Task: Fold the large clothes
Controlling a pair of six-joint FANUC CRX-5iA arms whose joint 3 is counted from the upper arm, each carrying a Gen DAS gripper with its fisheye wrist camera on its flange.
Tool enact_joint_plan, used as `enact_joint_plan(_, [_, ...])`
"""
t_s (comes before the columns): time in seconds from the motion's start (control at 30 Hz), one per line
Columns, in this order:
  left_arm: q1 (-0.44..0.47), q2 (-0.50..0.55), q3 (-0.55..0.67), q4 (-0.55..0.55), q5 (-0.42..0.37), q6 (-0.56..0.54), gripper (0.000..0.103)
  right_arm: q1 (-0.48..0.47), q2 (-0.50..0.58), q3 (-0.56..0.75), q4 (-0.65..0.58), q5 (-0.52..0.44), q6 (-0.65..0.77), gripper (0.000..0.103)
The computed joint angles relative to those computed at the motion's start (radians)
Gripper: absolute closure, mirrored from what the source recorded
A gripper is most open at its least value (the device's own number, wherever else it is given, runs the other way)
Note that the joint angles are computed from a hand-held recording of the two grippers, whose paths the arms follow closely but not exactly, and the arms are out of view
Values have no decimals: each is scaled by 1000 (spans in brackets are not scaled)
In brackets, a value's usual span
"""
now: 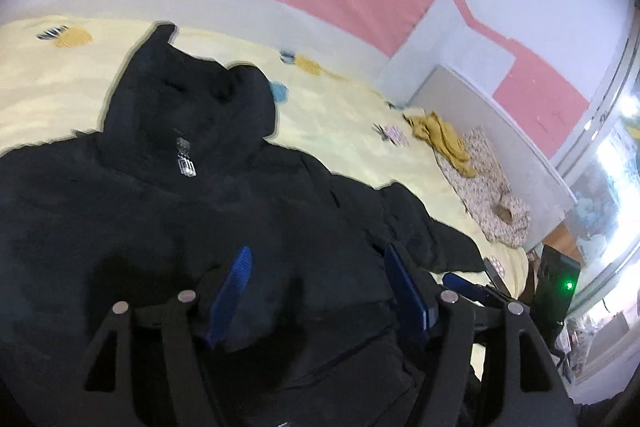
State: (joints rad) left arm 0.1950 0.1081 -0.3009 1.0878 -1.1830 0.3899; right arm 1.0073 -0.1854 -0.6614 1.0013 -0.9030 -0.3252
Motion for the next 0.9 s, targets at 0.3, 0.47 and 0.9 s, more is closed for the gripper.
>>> enact_joint_plan(0.3, [68,80,80,-179,372,142,34,-101,170,160,-77,180,208,49])
enact_joint_plan(0.47, [88,161,105,-212,379,175,37,-160,320,284,-246,180,389,56])
enact_joint_plan(0.9, [102,51,32,-243,355,136,37,-124,248,227,-189,120,304,56])
